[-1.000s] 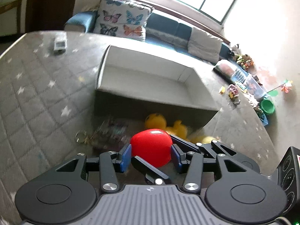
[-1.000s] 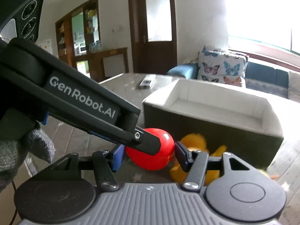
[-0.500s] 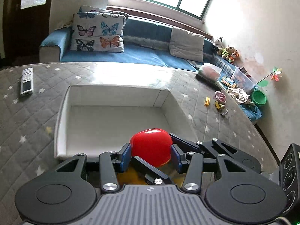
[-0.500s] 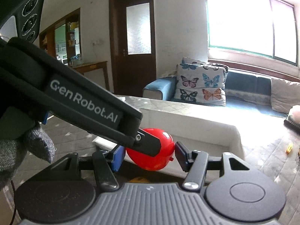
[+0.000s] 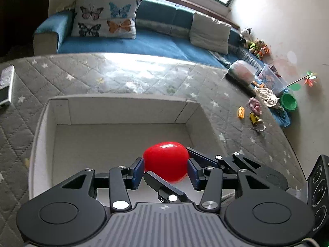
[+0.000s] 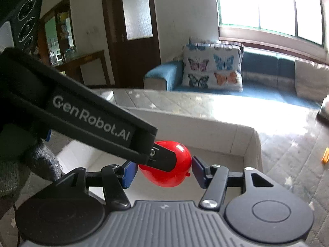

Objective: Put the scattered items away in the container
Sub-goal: 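Lift the red ball into the grey box and open the left tool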

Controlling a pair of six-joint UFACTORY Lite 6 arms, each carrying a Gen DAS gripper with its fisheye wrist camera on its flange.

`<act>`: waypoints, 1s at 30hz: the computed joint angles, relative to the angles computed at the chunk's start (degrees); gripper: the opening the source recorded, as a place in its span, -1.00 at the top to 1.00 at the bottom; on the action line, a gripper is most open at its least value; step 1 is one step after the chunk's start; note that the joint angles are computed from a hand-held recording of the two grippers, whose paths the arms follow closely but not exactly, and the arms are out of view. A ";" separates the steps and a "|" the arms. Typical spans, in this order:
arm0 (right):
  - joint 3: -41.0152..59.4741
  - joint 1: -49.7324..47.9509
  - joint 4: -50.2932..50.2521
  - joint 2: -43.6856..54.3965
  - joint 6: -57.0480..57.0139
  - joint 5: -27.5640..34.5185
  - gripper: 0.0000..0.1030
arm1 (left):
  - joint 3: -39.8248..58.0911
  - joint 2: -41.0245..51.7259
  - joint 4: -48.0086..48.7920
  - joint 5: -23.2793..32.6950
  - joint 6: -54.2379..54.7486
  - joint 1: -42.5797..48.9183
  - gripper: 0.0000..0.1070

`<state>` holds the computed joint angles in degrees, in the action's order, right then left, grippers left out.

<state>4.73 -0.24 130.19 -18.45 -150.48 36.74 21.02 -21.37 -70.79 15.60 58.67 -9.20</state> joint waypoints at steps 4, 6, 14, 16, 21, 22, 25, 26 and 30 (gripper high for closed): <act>3.11 0.78 4.97 9.91 -5.78 1.80 -0.14 | 2.66 8.57 -12.19 1.98 13.62 2.50 0.07; 4.87 1.70 7.12 14.22 -7.61 2.27 -0.14 | 3.72 11.47 -14.37 2.69 16.19 3.16 0.07; 11.16 4.91 12.07 24.24 -9.68 1.00 -0.14 | 6.33 18.05 -18.91 2.51 20.94 3.28 0.13; 11.20 6.02 13.67 24.16 -10.56 0.12 -0.14 | 6.73 19.04 -19.10 2.24 21.03 3.20 0.13; 11.63 7.23 15.01 24.65 -11.22 -0.91 -0.14 | 6.76 20.44 -20.86 2.49 22.85 3.63 0.13; 11.37 7.31 15.04 24.36 -11.10 -0.91 -0.14 | 6.82 20.55 -21.01 2.32 22.88 3.47 0.13; 10.70 7.58 15.53 23.75 -11.12 -0.83 -0.14 | 6.98 20.72 -21.11 2.08 22.69 3.19 0.13; 10.70 7.68 15.68 23.69 -11.11 -0.88 -0.14 | 7.05 20.79 -21.21 2.02 22.66 3.10 0.13; 9.71 7.59 15.41 22.15 -10.42 -0.54 -0.16 | 6.21 19.09 -20.33 1.78 21.56 2.98 0.13</act>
